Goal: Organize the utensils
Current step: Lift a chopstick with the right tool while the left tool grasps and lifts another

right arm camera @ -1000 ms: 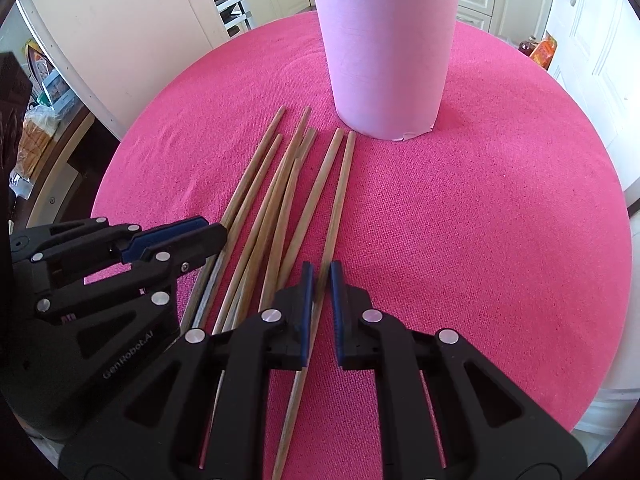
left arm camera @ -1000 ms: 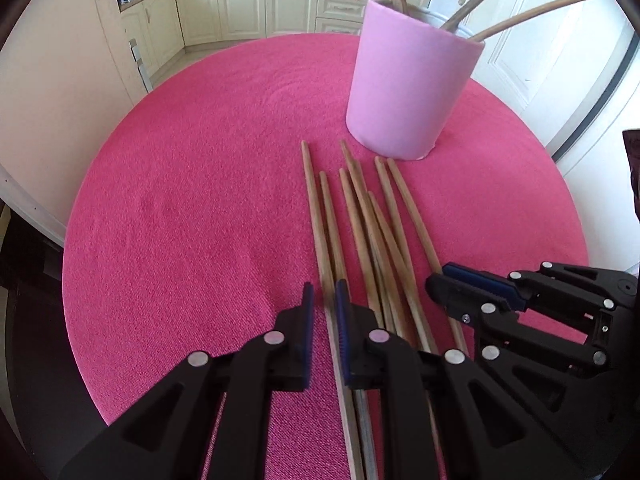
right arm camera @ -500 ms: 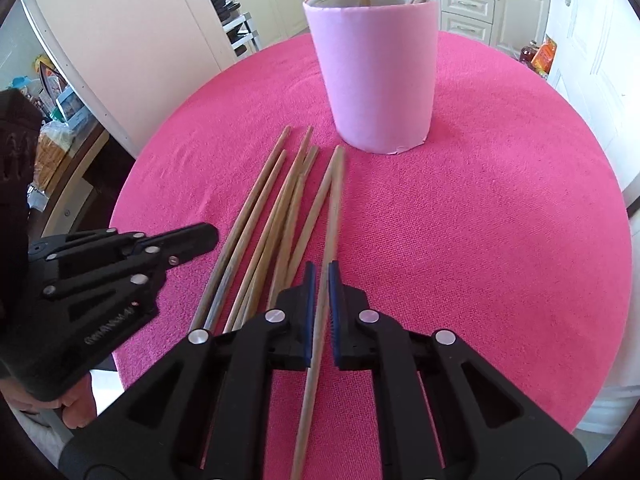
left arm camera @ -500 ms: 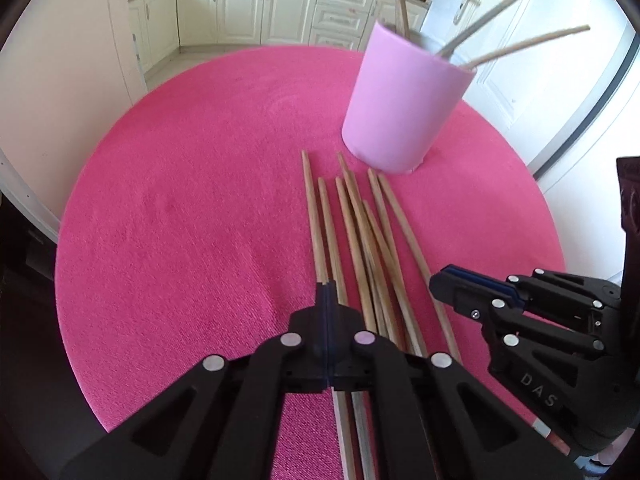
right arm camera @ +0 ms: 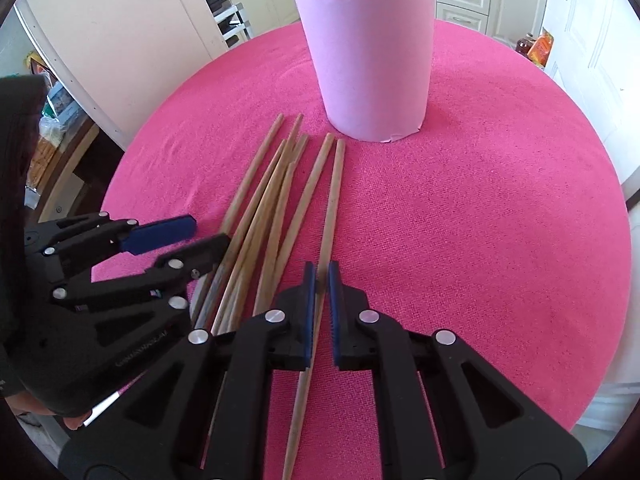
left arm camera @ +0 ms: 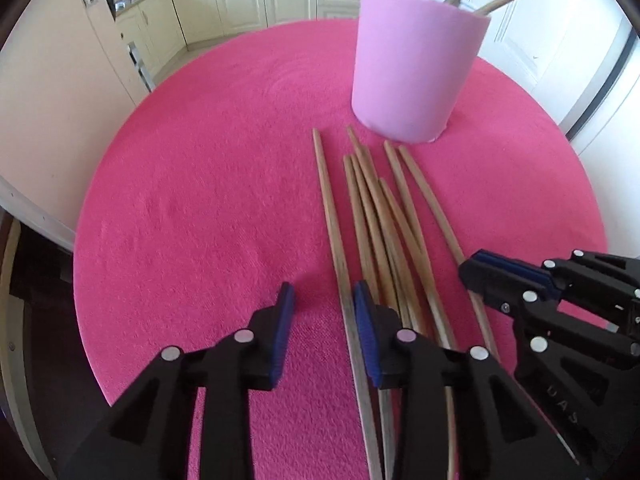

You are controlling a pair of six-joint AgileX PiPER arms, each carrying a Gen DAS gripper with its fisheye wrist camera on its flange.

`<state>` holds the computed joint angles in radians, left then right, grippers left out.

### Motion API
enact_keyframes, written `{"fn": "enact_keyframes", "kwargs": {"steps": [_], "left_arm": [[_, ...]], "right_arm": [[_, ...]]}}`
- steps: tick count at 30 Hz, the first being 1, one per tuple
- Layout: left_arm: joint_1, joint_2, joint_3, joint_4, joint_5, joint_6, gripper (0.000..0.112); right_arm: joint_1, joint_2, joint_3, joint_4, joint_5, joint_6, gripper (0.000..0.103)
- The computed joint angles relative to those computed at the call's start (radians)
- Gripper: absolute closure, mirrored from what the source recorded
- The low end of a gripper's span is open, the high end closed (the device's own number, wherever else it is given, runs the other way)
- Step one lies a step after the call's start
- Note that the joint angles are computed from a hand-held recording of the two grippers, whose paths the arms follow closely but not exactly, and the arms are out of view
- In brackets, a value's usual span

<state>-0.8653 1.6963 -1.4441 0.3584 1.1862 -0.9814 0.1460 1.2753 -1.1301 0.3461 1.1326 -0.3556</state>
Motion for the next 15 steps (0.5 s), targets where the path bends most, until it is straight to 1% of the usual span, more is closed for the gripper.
{"fn": "enact_keyframes", "kwargs": {"steps": [2,4,6,7,8,12,15], "left_arm": [[-0.012,0.017,-0.019,0.015,0.018,-0.007,0.08],[-0.006,0.008,-0.008,0.008,-0.001,-0.012,0.082],[-0.001,-0.003,0.005,0.005,-0.022,-0.019,0.091],[0.001,-0.009,0.012,0.006,-0.028,-0.024,0.099],[0.005,-0.018,0.024,0.004,-0.037,-0.028,0.101],[0.008,-0.033,0.047,0.002,-0.067,-0.058,0.104],[0.009,-0.067,0.085,-0.003,-0.101,-0.086,0.104]], "right_arm": [[0.01,-0.004,0.0,-0.018,-0.007,0.014,0.096],[0.025,-0.007,0.0,-0.041,-0.014,0.031,0.096],[0.032,-0.001,-0.006,-0.053,-0.01,0.042,0.096],[0.038,0.005,-0.011,-0.057,-0.007,0.048,0.096],[0.041,0.01,-0.014,-0.058,-0.003,0.051,0.096],[0.073,0.025,-0.018,-0.088,-0.019,0.083,0.094],[0.061,0.026,-0.016,-0.075,-0.019,0.067,0.095]]}}
